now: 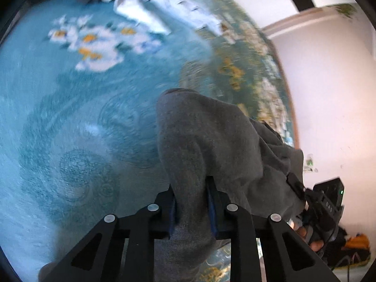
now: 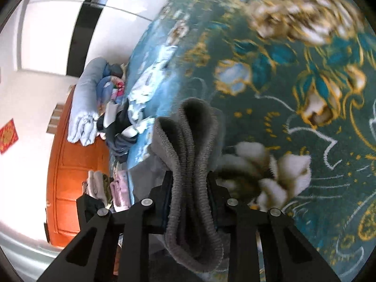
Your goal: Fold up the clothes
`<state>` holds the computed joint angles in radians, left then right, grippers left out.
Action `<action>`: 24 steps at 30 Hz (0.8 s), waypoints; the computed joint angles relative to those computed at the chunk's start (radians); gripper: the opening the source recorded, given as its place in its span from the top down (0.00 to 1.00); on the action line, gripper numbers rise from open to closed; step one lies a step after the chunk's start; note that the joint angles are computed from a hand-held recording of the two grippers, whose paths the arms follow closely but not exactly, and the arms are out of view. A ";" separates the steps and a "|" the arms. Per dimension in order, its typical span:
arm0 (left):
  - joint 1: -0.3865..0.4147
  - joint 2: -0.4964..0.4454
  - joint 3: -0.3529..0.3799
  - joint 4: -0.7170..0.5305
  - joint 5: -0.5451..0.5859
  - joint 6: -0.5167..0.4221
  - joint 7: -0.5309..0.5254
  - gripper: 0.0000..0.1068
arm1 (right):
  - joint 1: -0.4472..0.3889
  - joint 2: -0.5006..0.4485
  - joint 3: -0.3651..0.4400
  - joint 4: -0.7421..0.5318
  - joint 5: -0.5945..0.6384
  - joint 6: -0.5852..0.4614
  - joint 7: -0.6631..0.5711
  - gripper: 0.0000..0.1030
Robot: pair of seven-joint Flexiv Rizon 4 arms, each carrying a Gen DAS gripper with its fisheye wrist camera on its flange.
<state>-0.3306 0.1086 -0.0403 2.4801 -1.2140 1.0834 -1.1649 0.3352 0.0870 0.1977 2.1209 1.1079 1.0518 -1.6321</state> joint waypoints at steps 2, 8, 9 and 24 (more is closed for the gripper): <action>0.003 0.041 0.015 0.004 -0.012 -0.010 0.020 0.78 | 0.008 0.036 0.015 -0.003 -0.051 0.010 0.044 0.74; 0.061 0.196 0.099 0.014 0.035 -0.087 0.034 0.78 | 0.086 0.084 0.048 -0.070 -0.217 0.058 0.177 0.74; 0.078 0.216 0.115 0.009 0.055 -0.102 0.031 0.78 | 0.105 0.078 0.054 -0.091 -0.241 0.067 0.192 0.74; 0.629 0.400 0.501 -0.235 0.621 -0.524 0.029 0.78 | 0.397 -0.438 0.228 -0.732 -0.512 0.109 0.323 0.74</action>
